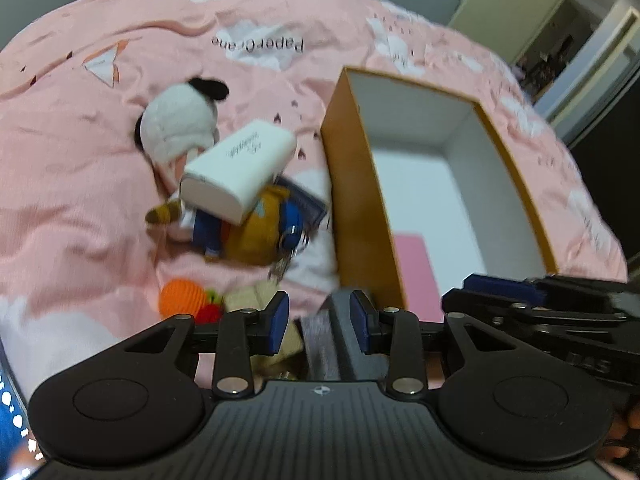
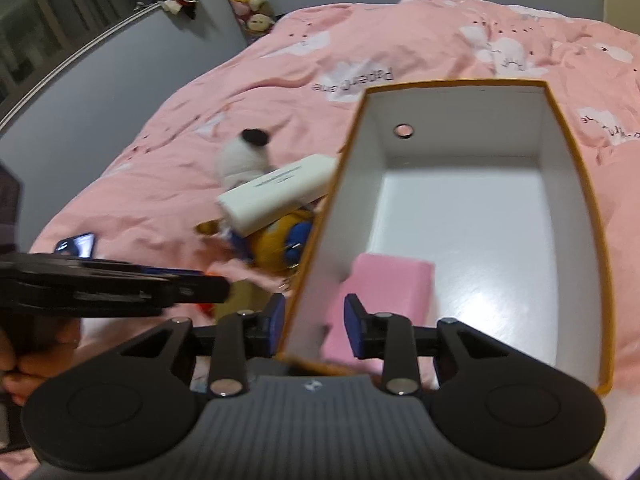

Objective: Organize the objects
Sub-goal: 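Move the left tool to the grey photo card box while the right tool reaches the dark grey box, then grasp the grey photo card box with the left tool while the right tool grasps the dark grey box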

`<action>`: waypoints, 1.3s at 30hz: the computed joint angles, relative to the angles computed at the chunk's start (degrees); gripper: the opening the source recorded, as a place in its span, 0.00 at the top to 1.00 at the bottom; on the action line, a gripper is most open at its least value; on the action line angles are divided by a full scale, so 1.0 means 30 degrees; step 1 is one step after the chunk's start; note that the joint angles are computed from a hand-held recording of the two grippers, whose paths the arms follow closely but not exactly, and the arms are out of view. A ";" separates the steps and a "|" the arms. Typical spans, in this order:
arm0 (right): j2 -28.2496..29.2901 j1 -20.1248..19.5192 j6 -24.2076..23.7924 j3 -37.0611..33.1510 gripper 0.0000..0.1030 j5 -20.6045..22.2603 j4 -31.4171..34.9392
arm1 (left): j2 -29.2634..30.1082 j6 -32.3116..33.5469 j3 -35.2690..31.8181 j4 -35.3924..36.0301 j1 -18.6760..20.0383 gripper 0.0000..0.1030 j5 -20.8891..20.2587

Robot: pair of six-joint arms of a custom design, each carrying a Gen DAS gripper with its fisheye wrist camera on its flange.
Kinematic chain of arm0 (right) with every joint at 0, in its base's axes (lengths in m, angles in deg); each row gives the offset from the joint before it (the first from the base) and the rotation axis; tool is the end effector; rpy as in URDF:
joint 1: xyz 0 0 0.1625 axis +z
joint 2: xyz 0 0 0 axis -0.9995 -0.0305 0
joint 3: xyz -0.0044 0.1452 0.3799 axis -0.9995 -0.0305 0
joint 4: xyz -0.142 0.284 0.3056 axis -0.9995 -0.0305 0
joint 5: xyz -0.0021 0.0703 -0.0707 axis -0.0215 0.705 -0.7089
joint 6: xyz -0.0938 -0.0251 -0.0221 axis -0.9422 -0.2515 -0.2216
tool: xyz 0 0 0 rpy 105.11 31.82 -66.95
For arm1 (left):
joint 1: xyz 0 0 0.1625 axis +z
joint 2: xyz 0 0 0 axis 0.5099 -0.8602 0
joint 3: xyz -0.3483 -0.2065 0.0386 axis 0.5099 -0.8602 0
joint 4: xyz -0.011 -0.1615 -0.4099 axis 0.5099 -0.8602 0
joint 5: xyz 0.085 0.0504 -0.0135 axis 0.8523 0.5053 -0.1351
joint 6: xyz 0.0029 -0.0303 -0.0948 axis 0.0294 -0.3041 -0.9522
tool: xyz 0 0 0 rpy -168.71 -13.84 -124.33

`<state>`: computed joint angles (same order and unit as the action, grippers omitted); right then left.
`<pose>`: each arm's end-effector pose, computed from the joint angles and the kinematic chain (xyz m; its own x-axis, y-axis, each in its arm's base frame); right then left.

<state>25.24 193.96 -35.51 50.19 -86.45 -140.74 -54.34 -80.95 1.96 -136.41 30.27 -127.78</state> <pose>0.3172 -0.7298 0.1861 -0.7592 -0.5409 0.3619 -0.6321 0.7453 -0.2121 -0.1741 -0.7085 0.2879 -0.8862 0.0014 -0.4634 0.2271 0.8729 -0.4317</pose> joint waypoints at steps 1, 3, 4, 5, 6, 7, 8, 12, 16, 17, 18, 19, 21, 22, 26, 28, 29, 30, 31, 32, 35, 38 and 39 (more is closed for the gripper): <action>-0.0143 0.0093 0.0008 0.0363 0.66 -0.0050 -0.0201 | -0.0058 0.0134 0.0033 0.0466 -0.0035 0.62 0.0049; -0.0492 0.0265 0.0028 0.0971 0.66 -0.0174 -0.0086 | -0.0238 0.0218 0.0253 0.1170 -0.0087 0.62 0.0077; -0.0602 0.0328 0.0072 0.1148 0.66 -0.0265 0.0143 | -0.0337 0.0041 0.0355 0.1390 -0.0042 0.62 -0.0009; -0.0618 0.0394 0.0163 0.1319 0.66 -0.0417 0.0384 | -0.0415 -0.0309 0.0405 0.1606 0.0031 0.63 -0.0145; -0.0575 0.0405 0.0339 0.1351 0.66 -0.0581 0.0737 | -0.0490 -0.0810 0.0469 0.1704 0.0122 0.65 -0.0222; -0.0444 0.0427 0.0720 0.1279 0.66 -0.0858 0.1114 | -0.0550 -0.1267 0.0532 0.1731 0.0181 0.66 -0.0163; -0.0378 0.0420 0.1045 0.1280 0.66 -0.1059 0.1336 | -0.0614 -0.1707 0.0629 0.1738 0.0227 0.66 0.0013; 0.0168 0.0423 0.2026 0.1008 0.56 -0.1688 0.1759 | -0.0784 -0.2347 0.0802 0.1835 0.0421 0.66 -0.0090; 0.0678 0.0415 0.2660 0.0714 0.47 -0.1841 0.1703 | -0.0972 -0.2040 0.1059 0.1591 0.0397 0.66 -0.0211; 0.0782 0.0456 0.2732 0.0670 0.47 -0.2018 0.1571 | -0.0979 -0.1996 0.1071 0.1567 0.0407 0.66 -0.0230; 0.0977 0.0481 0.2849 0.0481 0.47 -0.2266 0.1564 | -0.0957 -0.1930 0.1053 0.1537 0.0428 0.66 -0.0268; 0.1169 0.0459 0.3148 0.0255 0.47 -0.2394 0.1815 | -0.0984 -0.1846 0.1088 0.1479 0.0440 0.66 -0.0329; 0.1480 0.0392 0.3508 -0.0053 0.48 -0.2549 0.2188 | -0.1052 -0.1682 0.1168 0.1322 0.0485 0.66 -0.0541; 0.1597 0.0342 0.3656 -0.0164 0.51 -0.2547 0.2326 | -0.1082 -0.1617 0.1203 0.1219 0.0525 0.66 -0.0704; 0.1689 0.0123 0.3945 -0.0317 0.60 -0.2017 0.2754 | -0.1082 -0.1345 0.1223 0.0908 0.0695 0.66 -0.1445; 0.1456 0.0113 0.3833 -0.0172 0.60 -0.1861 0.3074 | -0.1022 -0.1067 0.1154 0.0934 0.0753 0.66 -0.1840; 0.1261 0.0108 0.3852 -0.0080 0.60 -0.1766 0.3394 | -0.0970 -0.0863 0.1089 0.1028 0.0773 0.66 -0.2067; 0.1034 0.0110 0.3861 0.0062 0.60 -0.1681 0.3665 | -0.0915 -0.0695 0.1032 0.1161 0.0769 0.66 -0.2186; 0.0816 0.0125 0.3834 0.0185 0.61 -0.1652 0.3918 | -0.0847 -0.0537 0.1004 0.1280 0.0733 0.66 -0.2203; 0.0557 0.0166 0.3690 0.0373 0.61 -0.1745 0.4099 | -0.0743 -0.0383 0.0933 0.1454 0.0687 0.66 -0.2173; 0.0163 0.0355 0.2945 0.0856 0.62 -0.2533 0.4041 | -0.0420 -0.0016 0.0820 0.1668 0.0551 0.60 -0.1851; 0.0263 0.0181 0.3315 0.0733 0.62 -0.2607 0.4421 | -0.0021 0.0292 0.0636 0.1992 0.0416 0.58 -0.1108; 0.0302 0.0114 0.3360 0.0694 0.61 -0.2515 0.4462 | 0.0075 0.0284 0.0570 0.2167 0.0406 0.58 -0.0917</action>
<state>26.15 194.31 -25.43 52.27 -94.00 -127.36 -54.11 -80.10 3.67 -129.91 31.48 -130.53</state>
